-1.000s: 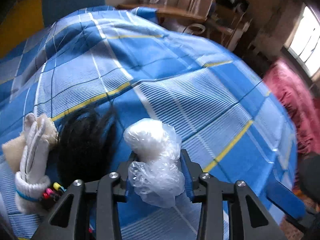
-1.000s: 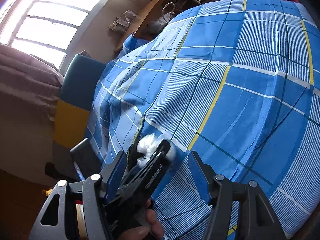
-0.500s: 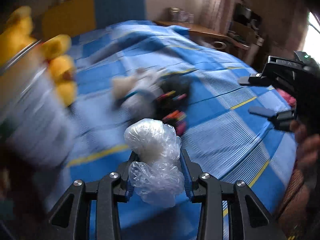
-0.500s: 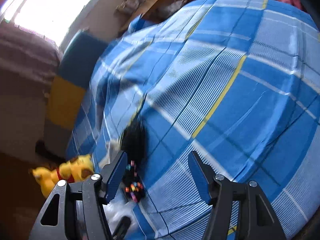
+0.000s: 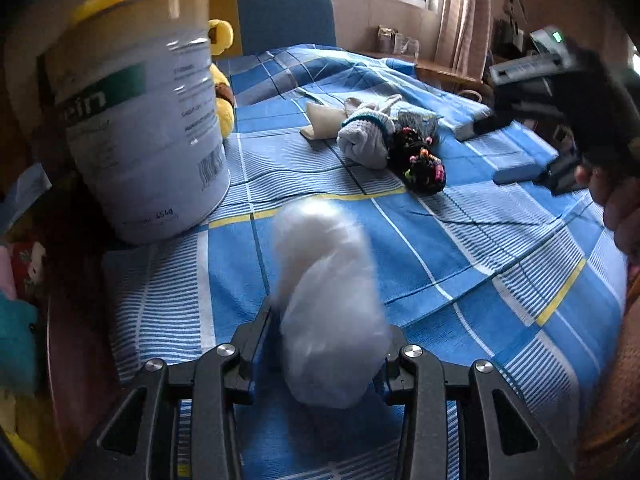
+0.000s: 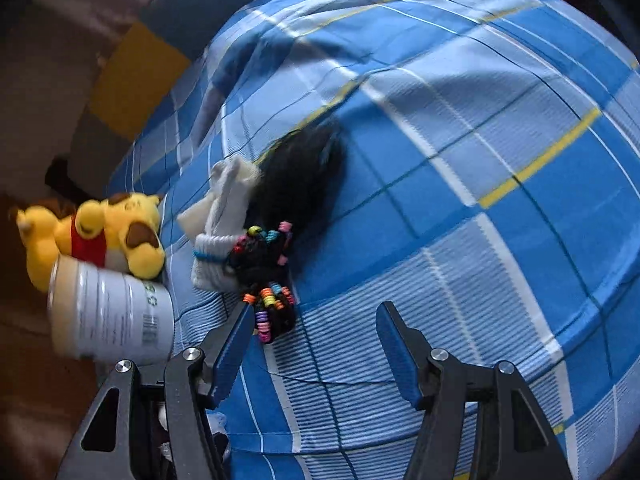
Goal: Organize soft objects
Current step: 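Grasp the black beaded hair tie with the right gripper while the left gripper holds the puff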
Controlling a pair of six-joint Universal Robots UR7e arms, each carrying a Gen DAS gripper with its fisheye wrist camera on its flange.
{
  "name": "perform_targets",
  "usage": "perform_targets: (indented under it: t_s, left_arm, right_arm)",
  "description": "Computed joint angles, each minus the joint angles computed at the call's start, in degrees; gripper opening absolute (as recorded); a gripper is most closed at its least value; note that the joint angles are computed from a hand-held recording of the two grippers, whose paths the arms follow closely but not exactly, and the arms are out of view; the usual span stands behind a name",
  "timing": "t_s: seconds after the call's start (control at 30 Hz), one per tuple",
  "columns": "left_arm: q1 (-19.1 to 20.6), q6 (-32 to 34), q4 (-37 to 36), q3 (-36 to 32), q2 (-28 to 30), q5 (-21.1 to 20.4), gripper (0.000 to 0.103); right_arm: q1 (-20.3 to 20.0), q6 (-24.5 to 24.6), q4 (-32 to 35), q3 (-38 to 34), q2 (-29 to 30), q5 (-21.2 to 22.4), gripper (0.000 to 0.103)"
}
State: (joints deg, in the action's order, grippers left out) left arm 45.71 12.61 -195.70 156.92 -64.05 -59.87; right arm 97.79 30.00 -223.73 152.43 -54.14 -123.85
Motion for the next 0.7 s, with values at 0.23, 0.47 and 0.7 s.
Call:
perform_targets:
  t_s: [0.23, 0.47, 0.7]
  left_arm:
    - [1.19, 0.93, -0.7, -0.53, 0.01, -1.38, 0.041]
    - [2.1, 1.19, -0.3, -0.45, -1.18, -2.72, 0.041]
    - [3.3, 1.6, 0.08, -0.58, -2.11, -4.26, 0.041]
  right_arm:
    - [1.56, -1.27, 10.01, -7.74, 1.8, -3.39, 0.064]
    - [4.12, -3.9, 25.61, -14.99, 4.4, -13.83, 0.029]
    - [4.18, -3.93, 28.31, -7.2, -1.16, -9.83, 0.029]
